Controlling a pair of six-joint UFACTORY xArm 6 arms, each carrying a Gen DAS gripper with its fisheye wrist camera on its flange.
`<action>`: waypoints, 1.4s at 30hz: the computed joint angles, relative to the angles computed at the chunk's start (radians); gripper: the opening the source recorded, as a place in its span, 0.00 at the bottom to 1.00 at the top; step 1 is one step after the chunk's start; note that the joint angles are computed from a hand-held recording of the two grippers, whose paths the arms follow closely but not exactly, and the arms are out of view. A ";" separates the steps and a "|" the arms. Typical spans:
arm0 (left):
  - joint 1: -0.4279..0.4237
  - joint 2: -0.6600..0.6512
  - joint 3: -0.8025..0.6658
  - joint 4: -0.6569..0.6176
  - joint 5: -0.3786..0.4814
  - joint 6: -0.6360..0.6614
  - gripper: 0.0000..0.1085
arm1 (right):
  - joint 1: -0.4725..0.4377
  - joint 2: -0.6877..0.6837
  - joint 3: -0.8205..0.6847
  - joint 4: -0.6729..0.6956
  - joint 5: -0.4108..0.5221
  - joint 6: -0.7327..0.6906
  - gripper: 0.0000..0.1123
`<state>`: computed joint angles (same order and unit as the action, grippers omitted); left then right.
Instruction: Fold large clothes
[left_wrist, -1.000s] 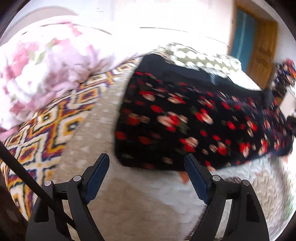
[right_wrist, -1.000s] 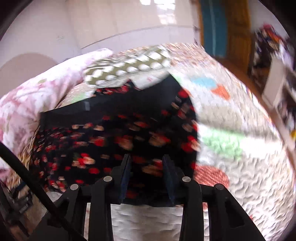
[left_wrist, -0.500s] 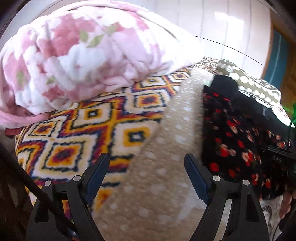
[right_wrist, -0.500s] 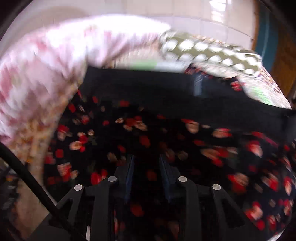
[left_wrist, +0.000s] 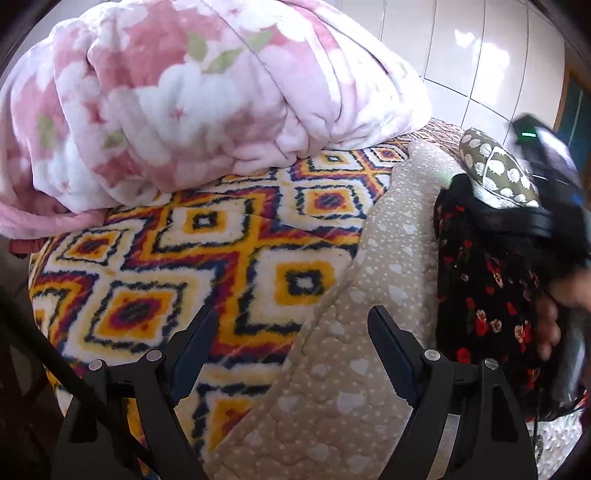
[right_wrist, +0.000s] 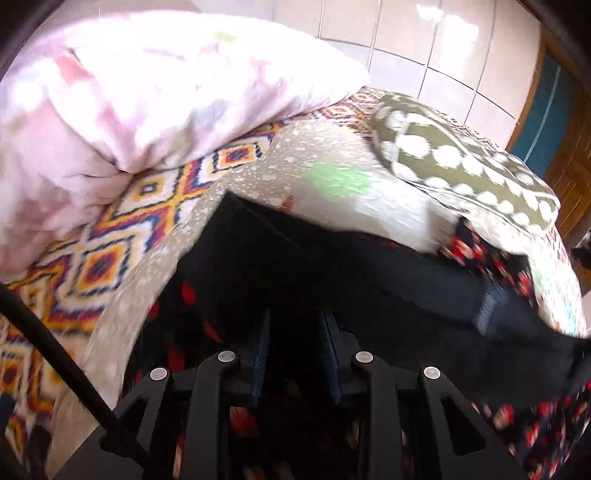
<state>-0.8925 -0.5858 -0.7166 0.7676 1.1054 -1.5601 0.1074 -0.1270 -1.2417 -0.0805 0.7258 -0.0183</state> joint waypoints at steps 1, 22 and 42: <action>0.002 0.002 0.000 0.004 0.003 -0.002 0.76 | 0.009 0.028 -0.027 -0.033 0.014 0.025 0.27; -0.095 0.095 -0.089 0.054 0.010 -0.007 0.76 | -0.417 -0.619 0.531 0.510 0.110 -0.475 0.32; -0.237 0.371 -0.304 0.096 -0.008 0.085 0.77 | -0.726 -0.813 0.656 0.592 0.124 -0.559 0.42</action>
